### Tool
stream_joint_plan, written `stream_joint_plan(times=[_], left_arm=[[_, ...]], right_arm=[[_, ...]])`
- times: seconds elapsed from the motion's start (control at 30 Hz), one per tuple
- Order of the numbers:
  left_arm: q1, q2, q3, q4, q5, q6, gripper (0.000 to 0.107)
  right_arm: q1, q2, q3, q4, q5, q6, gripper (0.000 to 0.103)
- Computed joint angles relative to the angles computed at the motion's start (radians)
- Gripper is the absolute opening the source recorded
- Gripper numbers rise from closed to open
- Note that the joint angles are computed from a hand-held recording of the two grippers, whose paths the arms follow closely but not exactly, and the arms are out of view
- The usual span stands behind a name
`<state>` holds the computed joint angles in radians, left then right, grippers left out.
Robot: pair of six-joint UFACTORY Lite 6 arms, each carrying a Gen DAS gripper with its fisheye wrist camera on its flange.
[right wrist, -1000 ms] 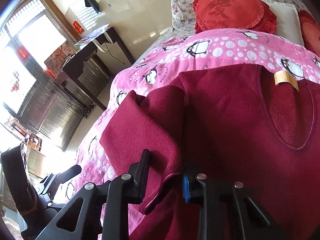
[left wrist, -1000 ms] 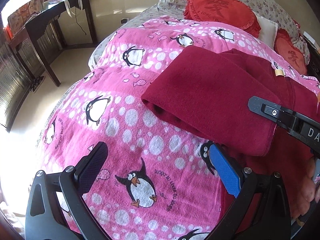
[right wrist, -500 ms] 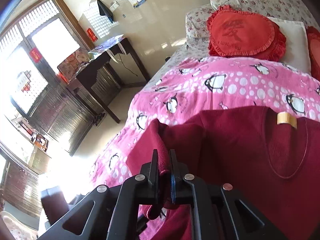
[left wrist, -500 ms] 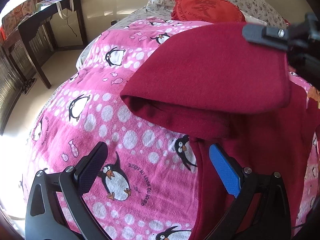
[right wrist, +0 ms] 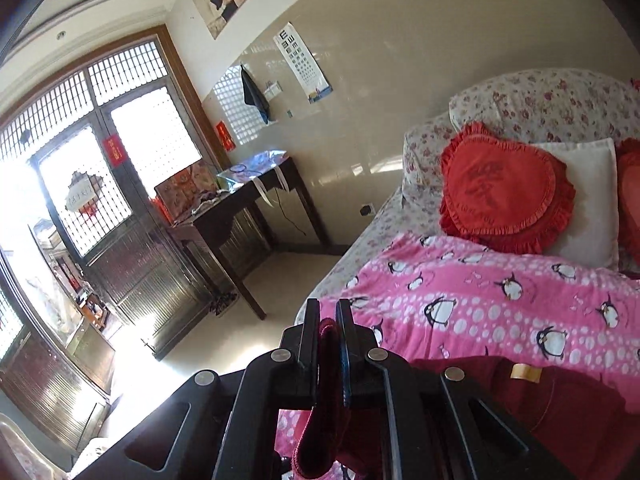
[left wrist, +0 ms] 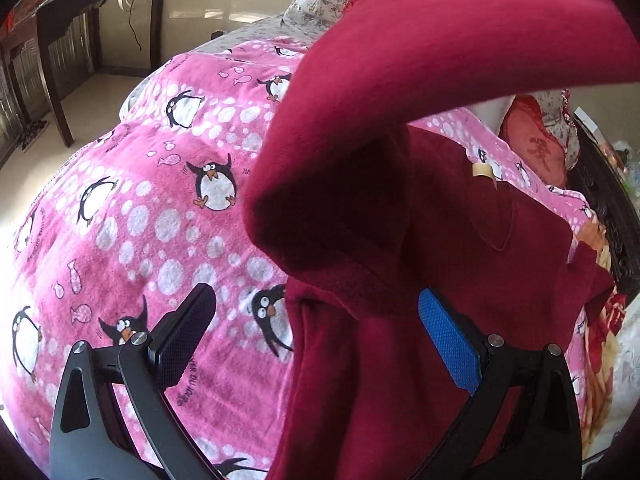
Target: Fold small clothes
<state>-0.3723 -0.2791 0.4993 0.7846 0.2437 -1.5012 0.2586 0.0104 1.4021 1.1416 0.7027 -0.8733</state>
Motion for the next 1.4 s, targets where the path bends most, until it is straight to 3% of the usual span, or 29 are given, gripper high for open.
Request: stream_joint_plan(times=[0.2, 0.37, 0.47, 0.63, 0.73, 0.83, 0.93, 1.0, 1.07, 1.1, 1.13, 1.2, 1.4], left_arm=[[0.013, 0.150, 0.103, 0.265, 0.024, -0.310, 0.102], [0.030, 0.174, 0.151, 0.366, 0.153, -0.361, 0.102], [0.103, 0.152, 0.145, 0.385, 0.160, -0.358, 0.102], [0.213, 0.091, 0.056, 0.446, 0.117, -0.358, 0.102], [0.198, 0.076, -0.020, 0.502, 0.112, -0.416, 0.102], [0.164, 0.089, -0.054, 0.546, 0.100, -0.471, 0.102], [0.124, 0.105, -0.046, 0.540, 0.112, -0.485, 0.102], [0.120, 0.108, -0.042, 0.540, 0.107, -0.490, 0.102], [0.124, 0.119, -0.034, 0.540, 0.107, -0.486, 0.102], [0.130, 0.124, -0.031, 0.537, 0.103, -0.482, 0.102], [0.138, 0.125, -0.031, 0.529, 0.092, -0.474, 0.102], [0.148, 0.120, -0.037, 0.522, 0.078, -0.465, 0.102], [0.133, 0.125, -0.037, 0.538, 0.098, -0.475, 0.102]], right_arm=[[-0.127, -0.071, 0.028, 0.047, 0.103, -0.019, 0.007], [-0.288, -0.072, 0.073, 0.042, 0.199, -0.050, 0.007], [-0.364, -0.058, 0.039, 0.038, 0.219, -0.093, 0.007], [-0.474, -0.045, -0.153, -0.026, 0.180, -0.239, 0.007], [-0.525, 0.011, -0.282, -0.079, 0.017, -0.343, 0.004], [-0.588, 0.171, -0.285, -0.096, -0.096, -0.387, 0.003], [-0.649, 0.342, -0.197, -0.148, -0.031, -0.303, 0.002], [-0.654, 0.360, -0.208, -0.135, 0.016, -0.295, 0.002], [-0.636, 0.359, -0.245, -0.123, 0.045, -0.327, 0.006], [-0.607, 0.337, -0.272, -0.137, 0.035, -0.316, 0.016], [-0.583, 0.316, -0.308, -0.139, 0.016, -0.322, 0.033], [-0.545, 0.300, -0.366, -0.120, -0.019, -0.343, 0.052], [-0.444, 0.310, -0.454, -0.069, -0.133, -0.417, 0.049]])
